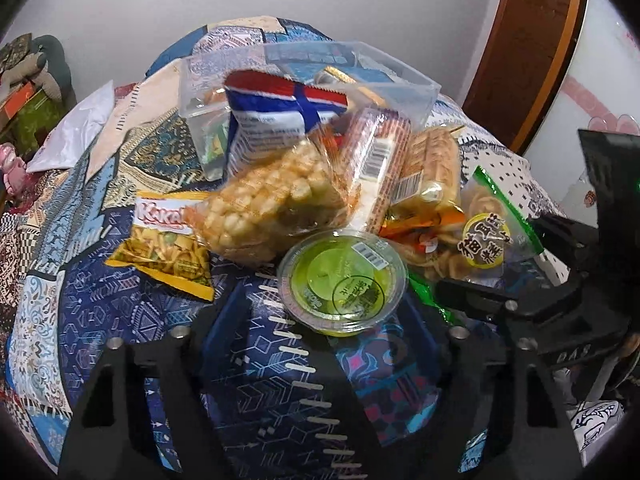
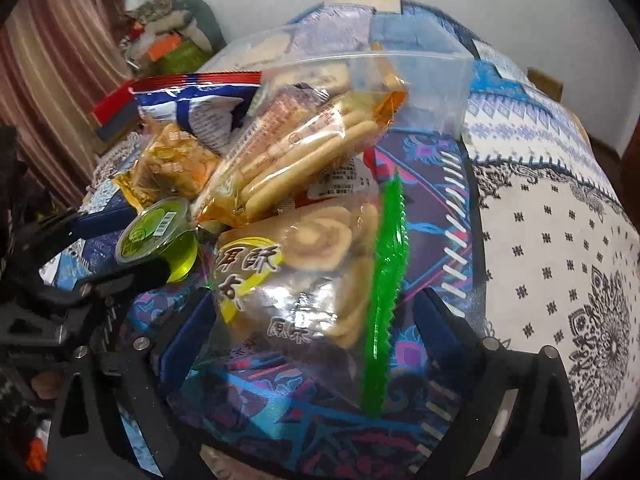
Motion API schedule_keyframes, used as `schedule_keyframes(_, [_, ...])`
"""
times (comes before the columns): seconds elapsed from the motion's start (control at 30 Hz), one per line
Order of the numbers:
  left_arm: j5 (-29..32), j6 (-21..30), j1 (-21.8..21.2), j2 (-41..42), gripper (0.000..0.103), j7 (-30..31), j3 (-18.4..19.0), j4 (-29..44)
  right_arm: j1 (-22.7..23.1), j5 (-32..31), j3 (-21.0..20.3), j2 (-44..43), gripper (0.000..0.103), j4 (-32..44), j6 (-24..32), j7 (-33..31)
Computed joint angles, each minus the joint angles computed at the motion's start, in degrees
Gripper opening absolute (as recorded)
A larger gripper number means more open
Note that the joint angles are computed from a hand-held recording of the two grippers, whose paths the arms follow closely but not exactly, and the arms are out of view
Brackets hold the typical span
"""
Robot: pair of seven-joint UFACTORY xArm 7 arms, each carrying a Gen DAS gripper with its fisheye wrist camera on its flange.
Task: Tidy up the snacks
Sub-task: 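Grasp the green jelly cup with the left tool while the right grasps the cookie bag, then place the jelly cup in the box with the left tool while the right places the cookie bag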
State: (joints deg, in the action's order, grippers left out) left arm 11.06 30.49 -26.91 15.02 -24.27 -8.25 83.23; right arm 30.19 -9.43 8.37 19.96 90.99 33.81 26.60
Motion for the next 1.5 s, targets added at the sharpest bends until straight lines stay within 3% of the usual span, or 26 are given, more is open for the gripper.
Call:
schedule_keyframes(0.13, [-2.0,-0.1,0.4,0.8,0.049,2.3,-0.8,0.5,1.0,-2.7,-0.6,-0.9,0.086,-1.1,-1.5,1.0])
schedule_keyframes(0.23, [0.2,-0.7,-0.8,0.9,0.047,1.0,0.1,0.5,1.1,-4.1,-1.0,-1.9,0.071,-2.2,-3.1,2.3])
schedule_keyframes(0.4, [2.4,-1.4,-1.4,0.1,0.046,0.0,0.6,-0.5,0.4,-4.7,-1.2,-2.8,0.059,-3.0,-5.5,3.5])
schedule_keyframes(0.57, [3.3,-2.1,-1.1,-2.4,0.046,-1.5,0.5,-2.4,1.7,-10.6,-2.9,-4.2,0.057,-3.6,-6.3,8.0])
schedule_keyframes(0.87, [8.2,-3.9,0.2,-6.1,0.046,-5.4,0.8,-1.0,0.5,-14.9,-2.6,-5.6,0.056,-1.1,-7.0,10.3])
schedule_keyframes(1.13, [11.3,-3.0,0.7,-1.8,0.046,-6.2,2.0,9.7,1.0,-17.2,-4.1,-1.6,0.056,6.8,-7.4,10.7])
schedule_keyframes(1.23, [9.2,-2.5,1.2,1.0,0.046,-4.1,2.2,14.0,1.1,-16.3,-4.6,1.1,0.056,10.9,-7.0,9.4])
schedule_keyframes(1.5, [5.1,4.7,0.0,13.3,0.046,-0.4,4.7,31.3,1.6,-11.2,-5.8,11.5,0.056,25.9,-3.2,3.9])
